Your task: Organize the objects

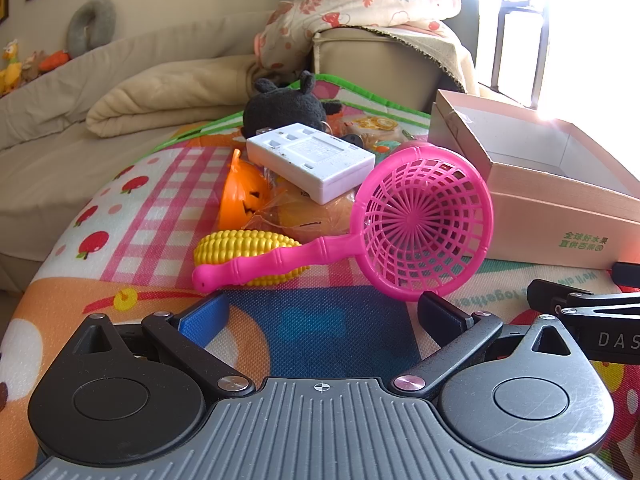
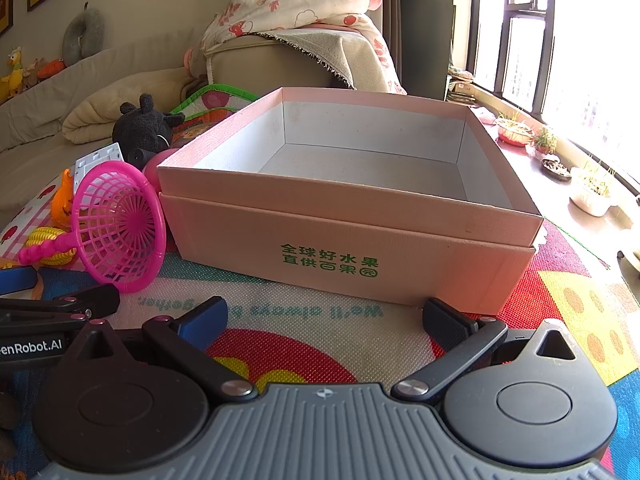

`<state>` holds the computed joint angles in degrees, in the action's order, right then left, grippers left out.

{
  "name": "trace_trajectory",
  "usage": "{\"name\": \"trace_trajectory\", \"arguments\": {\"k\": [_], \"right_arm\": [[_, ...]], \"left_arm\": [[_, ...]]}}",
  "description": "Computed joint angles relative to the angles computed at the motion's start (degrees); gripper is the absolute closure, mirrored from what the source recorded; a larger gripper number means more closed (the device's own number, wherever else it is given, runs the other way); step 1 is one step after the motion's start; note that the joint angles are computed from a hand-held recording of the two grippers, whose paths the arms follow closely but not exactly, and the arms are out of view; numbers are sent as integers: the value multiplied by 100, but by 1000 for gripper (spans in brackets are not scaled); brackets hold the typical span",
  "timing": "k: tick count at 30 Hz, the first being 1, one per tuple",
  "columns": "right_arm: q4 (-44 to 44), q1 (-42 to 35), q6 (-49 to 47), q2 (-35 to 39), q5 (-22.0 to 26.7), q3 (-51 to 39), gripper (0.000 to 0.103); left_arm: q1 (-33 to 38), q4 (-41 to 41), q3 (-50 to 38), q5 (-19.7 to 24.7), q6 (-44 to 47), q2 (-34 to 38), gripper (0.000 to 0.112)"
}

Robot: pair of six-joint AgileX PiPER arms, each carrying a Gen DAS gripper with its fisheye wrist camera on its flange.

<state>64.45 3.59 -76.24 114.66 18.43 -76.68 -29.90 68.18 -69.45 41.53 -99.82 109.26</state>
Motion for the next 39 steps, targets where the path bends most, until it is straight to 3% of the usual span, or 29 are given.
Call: {"name": "trace_trajectory", "arguments": {"k": [4, 8, 11, 14, 18, 22, 24, 27, 29, 32, 34, 36, 39], "right_arm": [[-326, 13, 300, 6, 33, -62, 0], [-1710, 16, 1644, 43, 379, -391, 0], [-1846, -28, 1620, -14, 504, -355, 0], [-2631, -1, 2551, 79, 799, -681, 0], [-3042, 85, 3030, 71, 760, -706, 0], [-3065, 70, 2975, 91, 867, -772, 0], [-2933, 25, 2701, 91, 1067, -825, 0], [-2624, -120, 2210, 151, 1845, -1140, 0], [-2018, -237, 1709, -38, 1920, -934, 0], [-1091, -274, 595, -486, 1465, -330, 0], [-288, -329, -274, -714, 1237, 27, 0], [583, -447, -1079, -912, 1124, 399, 0], [978, -647, -1264, -1105, 1188, 681, 0]], "left_arm": [[-23, 27, 12, -15, -73, -9, 9], [-25, 64, 84, -58, -125, -58, 9], [-28, 9, 78, -61, 0, -76, 9], [4, 9, 159, -169, -44, -173, 9], [-16, 585, 747, -629, -576, -640, 9], [-225, 1588, 1435, -641, -1044, -1179, 9], [-169, 1674, 1603, -729, -1006, -1400, 9], [-61, 1951, 1735, -595, -883, -1597, 9], [138, 1999, 1697, -682, -498, -1637, 9], [930, 1564, 1528, -1717, -61, -1654, 9], [1449, 1410, 1463, -2374, -428, -1566, 10], [1698, 1742, 1406, -2621, -974, -1404, 10], [1751, 1564, 1440, -3069, -696, -1386, 10]]}}
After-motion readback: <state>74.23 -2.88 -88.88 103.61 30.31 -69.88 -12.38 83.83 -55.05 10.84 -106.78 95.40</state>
